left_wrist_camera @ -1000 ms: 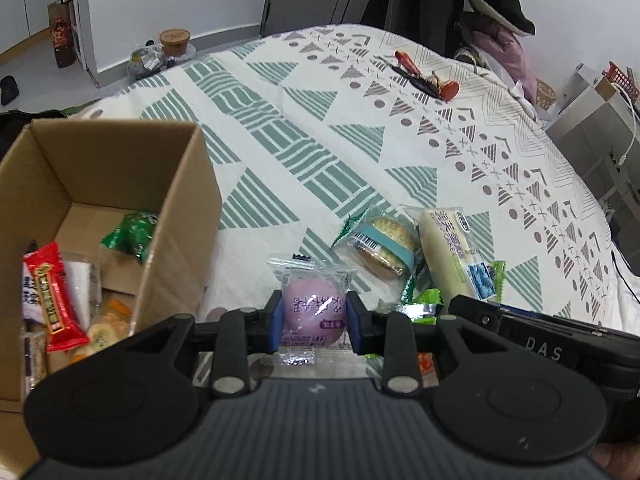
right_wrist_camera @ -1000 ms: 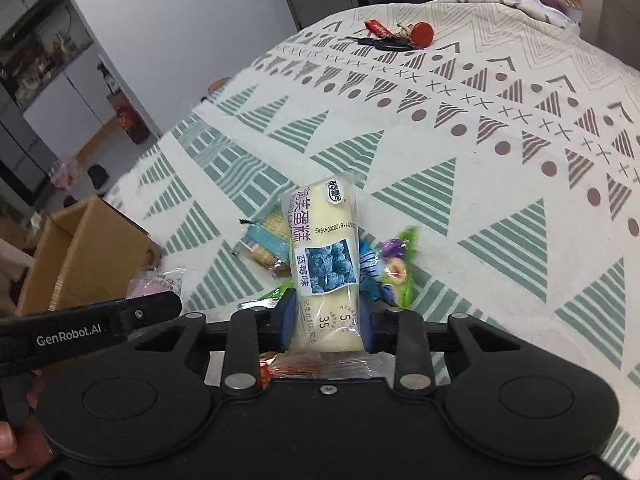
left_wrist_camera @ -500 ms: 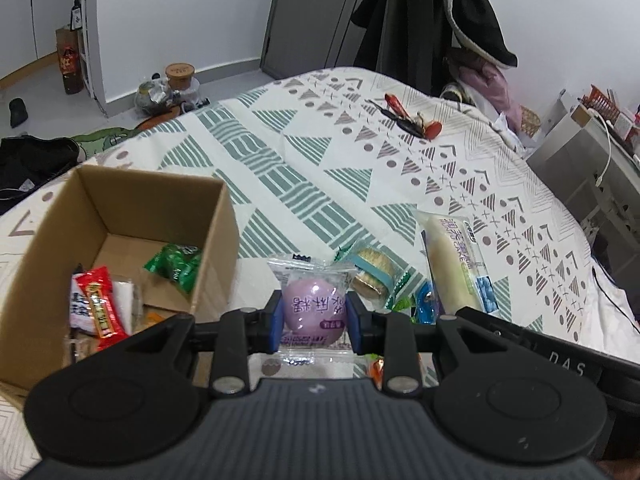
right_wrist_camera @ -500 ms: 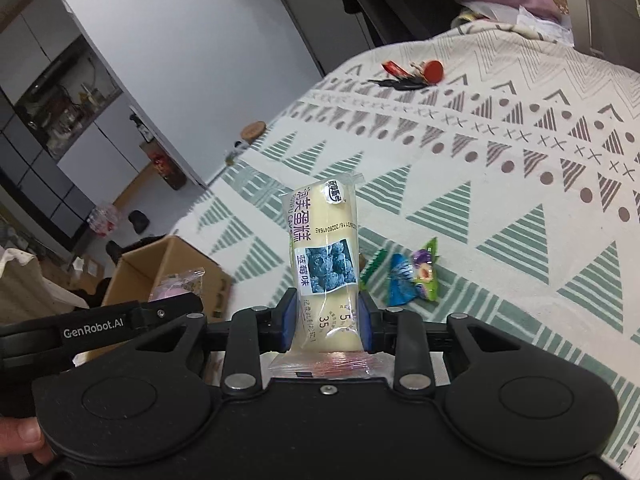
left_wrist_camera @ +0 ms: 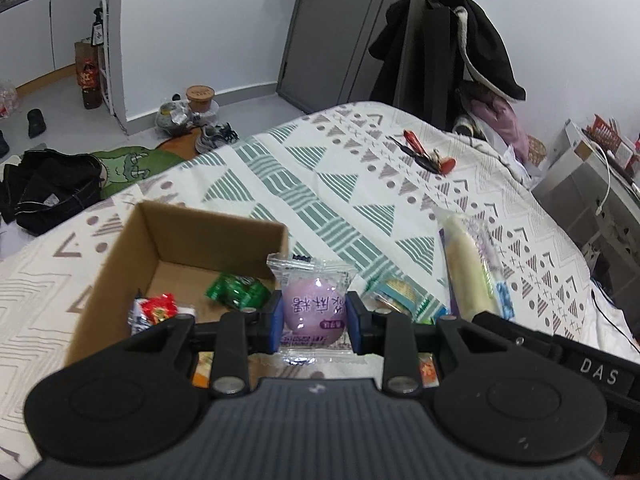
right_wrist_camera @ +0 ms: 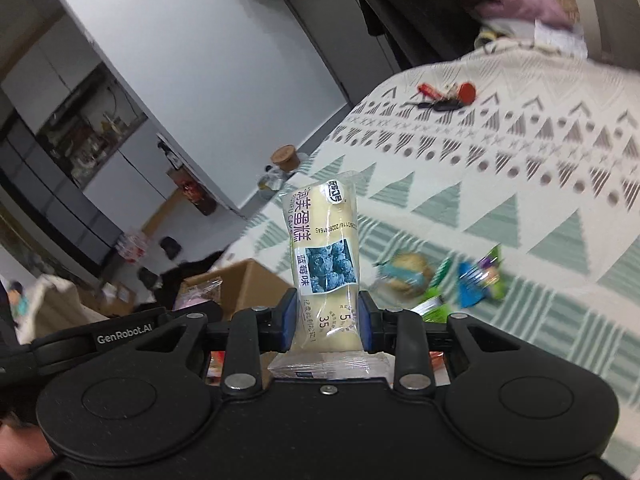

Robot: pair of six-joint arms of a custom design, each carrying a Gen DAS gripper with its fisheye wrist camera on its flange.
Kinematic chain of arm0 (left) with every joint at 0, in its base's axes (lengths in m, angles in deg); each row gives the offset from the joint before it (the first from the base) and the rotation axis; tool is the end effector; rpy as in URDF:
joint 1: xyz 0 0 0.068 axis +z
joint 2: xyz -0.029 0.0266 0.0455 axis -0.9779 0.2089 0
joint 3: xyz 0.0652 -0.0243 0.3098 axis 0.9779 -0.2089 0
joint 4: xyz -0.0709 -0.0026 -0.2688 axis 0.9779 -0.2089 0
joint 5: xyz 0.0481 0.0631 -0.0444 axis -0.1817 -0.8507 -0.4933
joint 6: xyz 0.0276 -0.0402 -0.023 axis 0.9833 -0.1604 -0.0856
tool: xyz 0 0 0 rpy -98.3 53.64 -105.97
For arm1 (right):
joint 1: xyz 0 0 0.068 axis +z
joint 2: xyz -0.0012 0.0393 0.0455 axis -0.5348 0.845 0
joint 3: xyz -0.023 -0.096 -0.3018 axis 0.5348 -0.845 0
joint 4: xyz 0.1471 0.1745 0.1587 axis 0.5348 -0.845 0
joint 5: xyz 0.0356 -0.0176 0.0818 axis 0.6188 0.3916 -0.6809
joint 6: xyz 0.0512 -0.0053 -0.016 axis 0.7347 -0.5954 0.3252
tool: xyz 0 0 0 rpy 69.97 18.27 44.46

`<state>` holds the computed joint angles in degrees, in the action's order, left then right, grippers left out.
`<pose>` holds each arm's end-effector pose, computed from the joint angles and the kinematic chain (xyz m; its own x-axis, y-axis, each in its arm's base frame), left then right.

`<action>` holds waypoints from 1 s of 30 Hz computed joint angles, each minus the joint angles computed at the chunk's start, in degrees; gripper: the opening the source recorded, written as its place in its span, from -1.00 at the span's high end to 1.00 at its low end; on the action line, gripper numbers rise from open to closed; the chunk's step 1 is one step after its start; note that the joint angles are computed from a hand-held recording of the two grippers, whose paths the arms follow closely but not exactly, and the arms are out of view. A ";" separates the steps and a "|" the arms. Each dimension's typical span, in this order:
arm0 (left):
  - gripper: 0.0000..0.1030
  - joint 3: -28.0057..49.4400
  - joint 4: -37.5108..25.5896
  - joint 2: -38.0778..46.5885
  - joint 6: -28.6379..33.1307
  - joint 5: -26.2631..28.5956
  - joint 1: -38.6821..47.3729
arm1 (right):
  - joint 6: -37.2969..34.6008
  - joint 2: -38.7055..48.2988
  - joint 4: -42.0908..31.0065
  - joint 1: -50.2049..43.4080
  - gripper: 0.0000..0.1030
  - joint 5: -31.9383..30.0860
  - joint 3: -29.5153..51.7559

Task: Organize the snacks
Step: 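Carry the pink pack and white cake pack over the box with both tools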

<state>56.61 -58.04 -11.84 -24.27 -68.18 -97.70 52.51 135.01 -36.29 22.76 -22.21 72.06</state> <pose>0.2409 -0.0971 0.2169 -0.7215 0.2588 -0.6422 0.4928 0.8435 -0.2137 0.1102 0.1167 0.1759 -0.4604 0.6273 -0.6281 0.3723 0.7788 0.5049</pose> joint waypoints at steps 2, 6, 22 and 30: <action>0.41 0.58 -0.47 -0.01 1.14 1.01 1.99 | 0.50 2.41 2.02 -0.05 0.42 -0.17 0.52; 0.41 1.46 -0.78 0.62 3.84 2.50 5.60 | -0.36 7.06 5.03 0.04 0.42 -0.36 2.35; 0.41 6.43 0.14 11.25 9.51 8.56 16.81 | -6.93 22.56 14.25 -1.65 0.42 -2.89 10.32; 0.40 8.99 0.88 15.99 11.05 10.27 18.25 | -9.23 26.70 14.43 -2.80 0.42 -4.19 14.32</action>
<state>65.60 -57.16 4.15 -13.22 -57.91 -79.46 43.29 161.71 -21.86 19.96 -26.40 86.38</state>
